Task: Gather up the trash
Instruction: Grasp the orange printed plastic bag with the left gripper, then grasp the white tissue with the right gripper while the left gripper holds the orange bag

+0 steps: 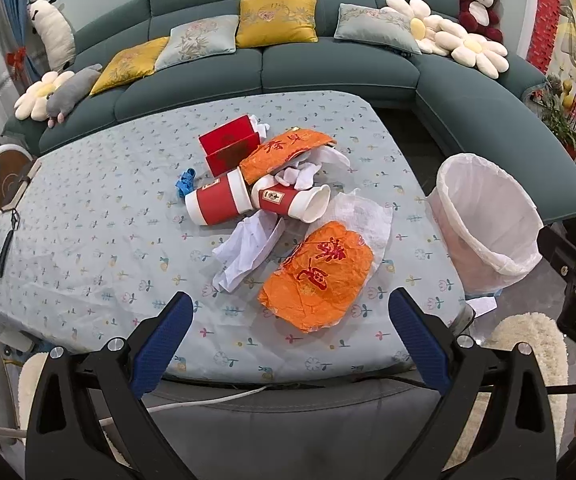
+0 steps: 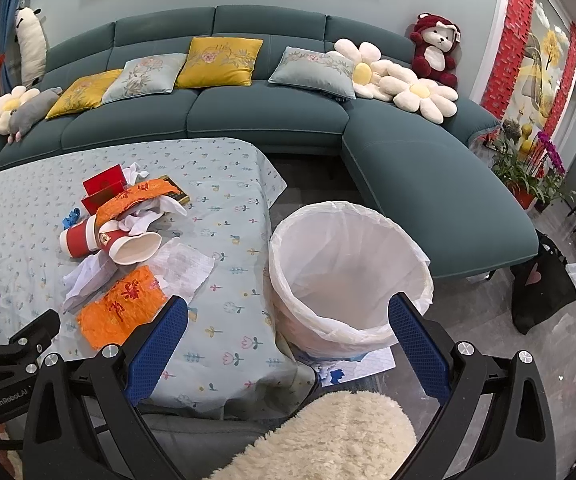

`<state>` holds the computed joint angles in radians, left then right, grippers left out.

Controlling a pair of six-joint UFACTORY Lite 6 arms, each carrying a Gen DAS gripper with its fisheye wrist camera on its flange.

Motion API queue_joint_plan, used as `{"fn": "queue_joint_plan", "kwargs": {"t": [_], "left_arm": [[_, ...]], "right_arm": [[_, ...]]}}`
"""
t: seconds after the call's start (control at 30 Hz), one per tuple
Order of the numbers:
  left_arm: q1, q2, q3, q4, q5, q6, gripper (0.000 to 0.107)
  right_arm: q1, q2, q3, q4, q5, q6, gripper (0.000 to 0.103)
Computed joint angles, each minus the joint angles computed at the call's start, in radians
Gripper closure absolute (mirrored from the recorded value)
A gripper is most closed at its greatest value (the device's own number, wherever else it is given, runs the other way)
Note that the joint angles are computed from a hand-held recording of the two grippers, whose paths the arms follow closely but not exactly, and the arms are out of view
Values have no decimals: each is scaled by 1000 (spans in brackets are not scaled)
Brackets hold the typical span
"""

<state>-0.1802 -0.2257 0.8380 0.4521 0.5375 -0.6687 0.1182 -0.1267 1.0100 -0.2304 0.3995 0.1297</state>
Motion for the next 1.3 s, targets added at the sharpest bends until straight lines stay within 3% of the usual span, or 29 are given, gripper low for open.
{"fn": "queue_joint_plan", "kwargs": {"t": [0.33,0.73,0.8,1.07,1.3], "left_arm": [[136,96,-23,-283,-117,251,13],[253,442,79,-689,-185,612,15],[262,479,101,-749,-182,667,21],[305,545,136,-959,-121,926,94],[306,399,76,-902,-132,930,99]], "right_arm": [[28,67,6,-16,-38,37,7],[84,210,73,-82,-46,133,7],[87,233,89,-87,-43,137,7],[115,317,140,-145,-36,204,7],[146,324,138,-161,-20,229,7]]}}
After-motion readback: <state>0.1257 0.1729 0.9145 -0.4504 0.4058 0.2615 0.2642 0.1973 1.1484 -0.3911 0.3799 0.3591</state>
